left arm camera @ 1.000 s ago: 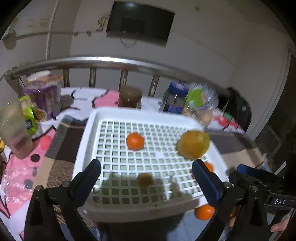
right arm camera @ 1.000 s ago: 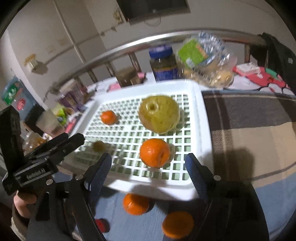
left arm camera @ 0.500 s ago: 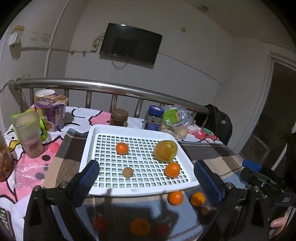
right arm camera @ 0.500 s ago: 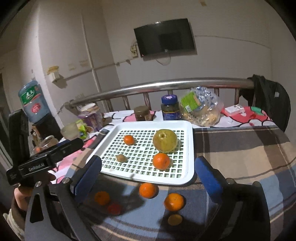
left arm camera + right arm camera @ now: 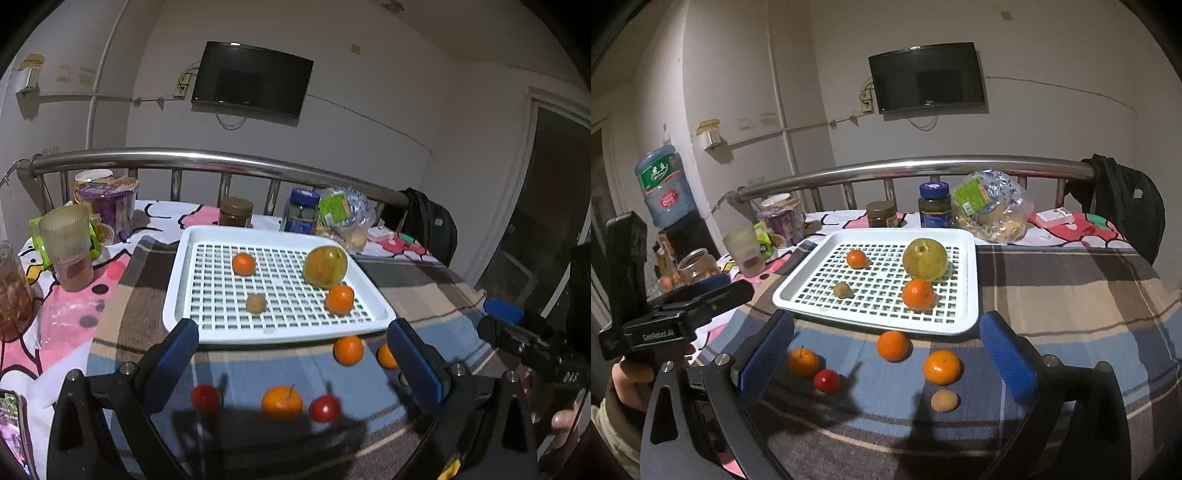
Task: Organize fruits
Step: 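Withdraw both grippers from the tray toward the remaining fruits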
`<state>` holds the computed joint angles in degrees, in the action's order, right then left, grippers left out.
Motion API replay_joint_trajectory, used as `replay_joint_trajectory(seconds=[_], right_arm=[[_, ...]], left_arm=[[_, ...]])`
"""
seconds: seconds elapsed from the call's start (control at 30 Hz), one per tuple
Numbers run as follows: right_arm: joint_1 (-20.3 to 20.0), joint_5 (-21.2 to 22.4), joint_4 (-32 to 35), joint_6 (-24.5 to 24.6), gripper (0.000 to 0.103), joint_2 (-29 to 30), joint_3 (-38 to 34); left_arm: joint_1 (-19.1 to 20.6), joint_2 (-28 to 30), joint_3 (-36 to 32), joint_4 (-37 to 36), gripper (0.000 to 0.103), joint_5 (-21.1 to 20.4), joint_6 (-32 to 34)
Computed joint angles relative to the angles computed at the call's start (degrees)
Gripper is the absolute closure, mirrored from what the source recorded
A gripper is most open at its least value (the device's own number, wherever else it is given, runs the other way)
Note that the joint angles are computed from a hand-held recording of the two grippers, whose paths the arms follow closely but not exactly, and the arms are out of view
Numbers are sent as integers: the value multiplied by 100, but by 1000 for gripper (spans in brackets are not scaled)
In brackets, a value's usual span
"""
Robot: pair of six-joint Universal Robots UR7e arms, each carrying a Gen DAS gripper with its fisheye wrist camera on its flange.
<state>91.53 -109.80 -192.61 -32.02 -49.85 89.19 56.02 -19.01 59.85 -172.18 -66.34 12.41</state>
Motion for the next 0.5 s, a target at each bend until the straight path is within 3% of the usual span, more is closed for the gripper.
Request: replay_joint_trajectory(seconds=[0.5], right_arm=[[-290,-232,203,306,1,-40,306]], left_arm=[[178,-203,495,707,0,112,-112]])
